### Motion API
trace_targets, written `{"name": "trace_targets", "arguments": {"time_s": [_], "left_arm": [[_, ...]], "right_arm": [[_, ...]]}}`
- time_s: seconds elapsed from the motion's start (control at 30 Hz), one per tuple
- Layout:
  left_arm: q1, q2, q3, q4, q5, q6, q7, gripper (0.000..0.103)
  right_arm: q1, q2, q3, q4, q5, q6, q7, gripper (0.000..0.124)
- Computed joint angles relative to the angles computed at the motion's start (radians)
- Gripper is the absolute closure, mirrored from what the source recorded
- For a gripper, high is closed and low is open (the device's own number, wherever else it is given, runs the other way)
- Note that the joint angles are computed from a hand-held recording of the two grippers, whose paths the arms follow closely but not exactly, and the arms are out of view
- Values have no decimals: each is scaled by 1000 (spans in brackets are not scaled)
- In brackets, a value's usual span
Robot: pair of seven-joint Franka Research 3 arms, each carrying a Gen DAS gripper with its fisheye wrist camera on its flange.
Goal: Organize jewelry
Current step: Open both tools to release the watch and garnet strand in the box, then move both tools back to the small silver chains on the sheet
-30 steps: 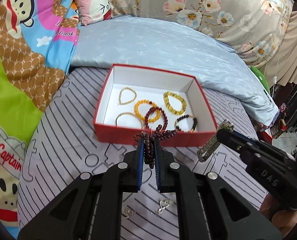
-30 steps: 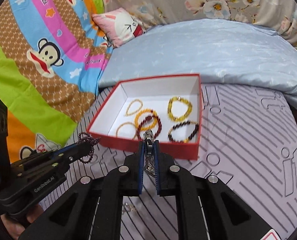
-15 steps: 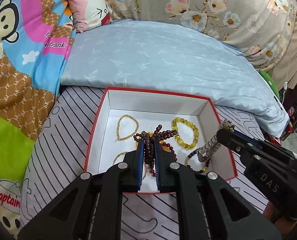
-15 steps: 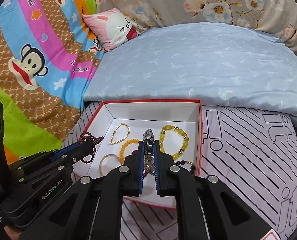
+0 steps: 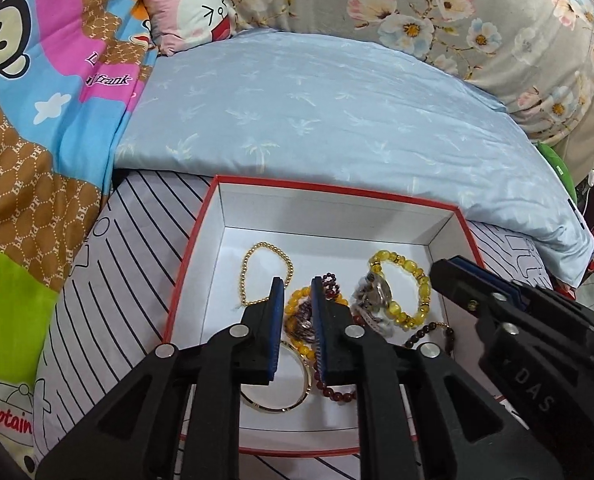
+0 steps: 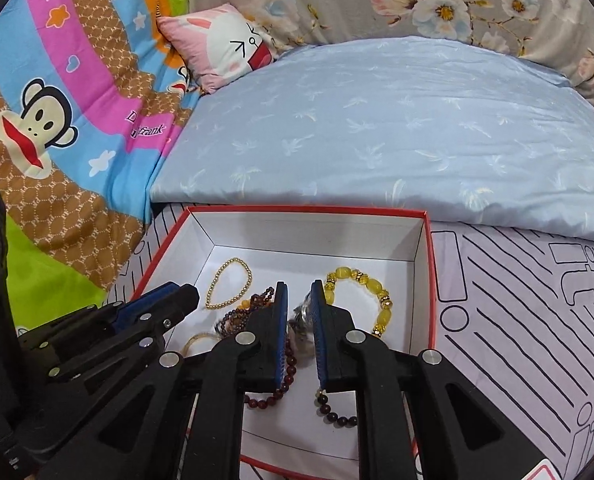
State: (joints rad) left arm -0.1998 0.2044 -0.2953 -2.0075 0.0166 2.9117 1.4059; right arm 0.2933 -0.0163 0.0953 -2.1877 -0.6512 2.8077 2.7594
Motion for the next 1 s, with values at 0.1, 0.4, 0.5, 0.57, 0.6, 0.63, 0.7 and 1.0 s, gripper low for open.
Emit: {"name": "trace_targets", "arguments": {"time_s": [0.1, 0.4, 0.5, 0.57, 0.6, 0.63, 0.7, 1.0], "left_arm": [[9, -2, -7, -2, -19, -9, 11, 90], [12, -62, -19, -70, -91, -6, 62, 90], [0, -90, -12, -99, -105, -5, 67, 90], [-6, -109, -10, -121, -126, -2, 78, 90], [-11, -118, -7, -130, -131, -1, 82, 90], [-17, -129, -3, -142, -130, 0, 80, 90], [-26, -148, 3, -163, -145, 1, 93, 90], [-80, -267, 54, -290, -231, 13, 158, 90]], "right_arm": [[-3, -22, 4, -24, -14, -1, 20, 111], [-25, -91, 53, -106, 20, 13, 35, 111], [-35, -122, 78, -131, 15, 4, 54, 111], [-38, -140, 88, -148, 34, 3, 46, 111], [-42, -146, 96, -152, 39, 1, 47, 111], [-45, -157, 105, -160, 42, -3, 52, 111], [-50, -177, 123, -174, 46, -7, 57, 111], [-65, -269, 198, -243, 97, -29, 54, 111]]}}
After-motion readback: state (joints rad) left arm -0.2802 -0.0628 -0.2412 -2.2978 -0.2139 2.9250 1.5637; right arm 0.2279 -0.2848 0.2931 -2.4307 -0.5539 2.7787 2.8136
